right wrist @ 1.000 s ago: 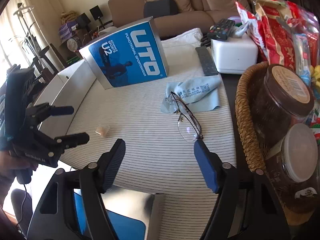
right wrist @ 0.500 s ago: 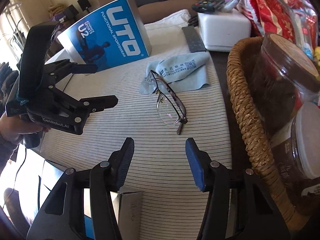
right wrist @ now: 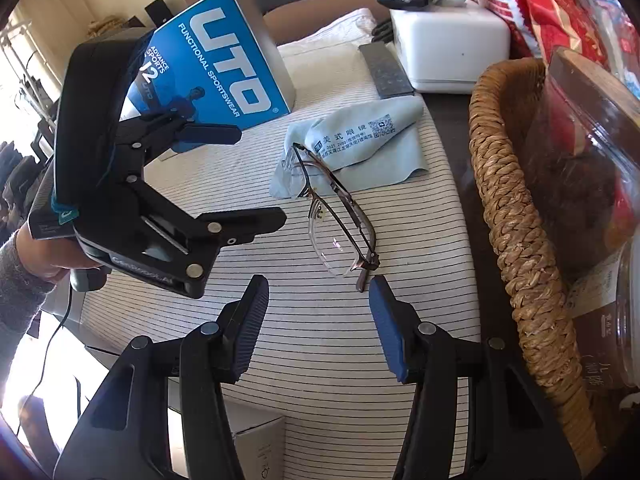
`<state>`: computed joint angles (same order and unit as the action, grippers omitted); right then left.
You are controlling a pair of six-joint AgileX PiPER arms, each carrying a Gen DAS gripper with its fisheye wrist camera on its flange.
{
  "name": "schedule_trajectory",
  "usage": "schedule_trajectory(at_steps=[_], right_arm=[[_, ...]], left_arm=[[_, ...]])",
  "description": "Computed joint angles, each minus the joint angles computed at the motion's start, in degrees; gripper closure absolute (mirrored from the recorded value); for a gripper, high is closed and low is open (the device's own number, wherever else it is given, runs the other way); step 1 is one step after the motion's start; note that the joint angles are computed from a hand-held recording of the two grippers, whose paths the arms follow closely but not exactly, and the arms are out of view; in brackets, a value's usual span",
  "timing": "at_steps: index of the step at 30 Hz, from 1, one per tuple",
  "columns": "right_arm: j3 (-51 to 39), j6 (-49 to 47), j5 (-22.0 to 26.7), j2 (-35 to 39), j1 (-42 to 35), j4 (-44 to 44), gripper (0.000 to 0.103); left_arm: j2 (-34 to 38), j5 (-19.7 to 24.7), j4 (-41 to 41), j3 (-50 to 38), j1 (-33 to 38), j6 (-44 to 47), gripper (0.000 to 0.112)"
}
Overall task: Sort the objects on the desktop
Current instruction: 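Move the left gripper to the metal-framed glasses on the blue cloth, then close the left gripper on the glasses frame, then lift the glasses off the table with the left gripper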
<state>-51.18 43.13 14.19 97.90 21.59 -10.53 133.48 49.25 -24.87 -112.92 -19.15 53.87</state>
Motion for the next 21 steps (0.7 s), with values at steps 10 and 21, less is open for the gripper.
schedule_trajectory(at_steps=[10,21], right_arm=[[-1.70,6.40,0.01,1.86,-0.15,-3.82,0.054],[-0.66,0.28,-3.25,2.76,-1.86,3.53,0.054]], left_arm=[[5.75,4.93,3.07,-9.45,-0.92,-3.27,0.016],[9.76,8.92,2.63,-15.72,-0.90,-3.95,0.049]])
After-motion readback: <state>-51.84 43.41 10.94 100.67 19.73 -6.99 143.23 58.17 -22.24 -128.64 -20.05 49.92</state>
